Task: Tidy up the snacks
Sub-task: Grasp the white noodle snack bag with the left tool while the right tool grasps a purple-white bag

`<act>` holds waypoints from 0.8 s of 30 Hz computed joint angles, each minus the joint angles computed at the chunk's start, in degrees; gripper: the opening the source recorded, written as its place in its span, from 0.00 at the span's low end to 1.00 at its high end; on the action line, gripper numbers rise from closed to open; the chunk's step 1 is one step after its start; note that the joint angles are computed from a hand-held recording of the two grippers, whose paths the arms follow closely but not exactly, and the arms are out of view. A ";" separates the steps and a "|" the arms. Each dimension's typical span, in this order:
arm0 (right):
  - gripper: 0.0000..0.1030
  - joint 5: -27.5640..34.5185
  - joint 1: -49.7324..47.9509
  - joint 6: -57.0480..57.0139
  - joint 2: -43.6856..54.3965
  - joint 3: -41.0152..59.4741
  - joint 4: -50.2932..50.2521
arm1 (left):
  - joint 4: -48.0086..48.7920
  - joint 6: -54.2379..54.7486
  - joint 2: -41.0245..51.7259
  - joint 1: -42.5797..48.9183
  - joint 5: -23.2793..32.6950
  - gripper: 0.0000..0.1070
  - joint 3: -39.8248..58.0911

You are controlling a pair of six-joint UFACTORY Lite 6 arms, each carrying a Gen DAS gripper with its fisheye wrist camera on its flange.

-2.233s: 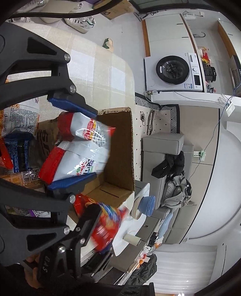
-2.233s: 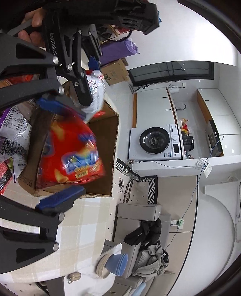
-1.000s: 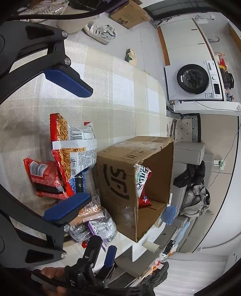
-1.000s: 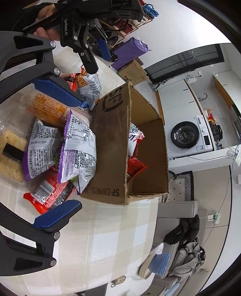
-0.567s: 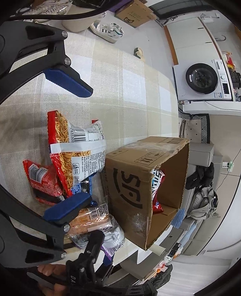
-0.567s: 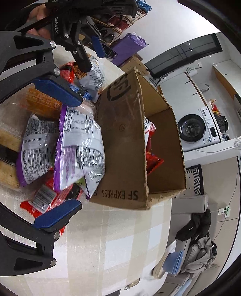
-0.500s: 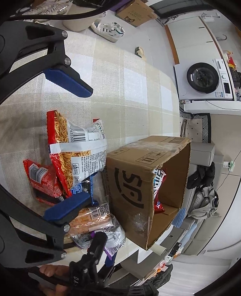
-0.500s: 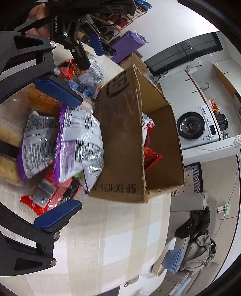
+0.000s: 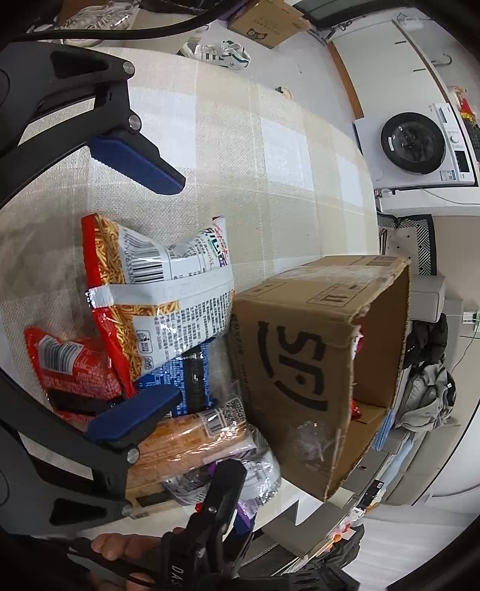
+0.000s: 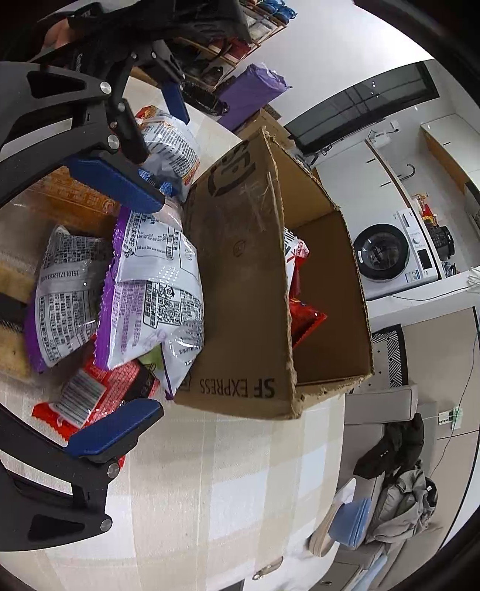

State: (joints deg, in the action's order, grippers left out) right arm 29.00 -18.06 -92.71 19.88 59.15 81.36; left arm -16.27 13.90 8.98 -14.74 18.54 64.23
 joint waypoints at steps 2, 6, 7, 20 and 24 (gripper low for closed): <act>0.99 0.29 0.03 -0.90 0.57 0.33 0.72 | -1.04 1.33 1.29 -0.18 -0.01 0.92 0.76; 0.86 3.31 -0.88 -1.93 1.33 0.75 0.67 | -1.51 1.97 3.32 -1.07 -0.19 0.67 2.26; 0.81 4.83 -1.50 -2.71 1.37 0.44 0.76 | -3.61 3.86 3.61 -0.99 0.00 0.62 2.67; 0.36 10.76 -6.07 -6.86 -1.09 -1.36 0.70 | -10.74 11.83 1.64 -0.72 -1.81 0.51 0.29; 0.32 12.48 -7.48 -5.76 -2.10 -0.95 -2.32 | -17.07 18.93 -0.14 0.85 -0.46 0.51 -0.86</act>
State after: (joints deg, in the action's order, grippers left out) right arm 41.48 -25.54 -98.47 17.78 58.20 79.04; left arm -33.34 32.83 8.84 -13.89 18.08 63.37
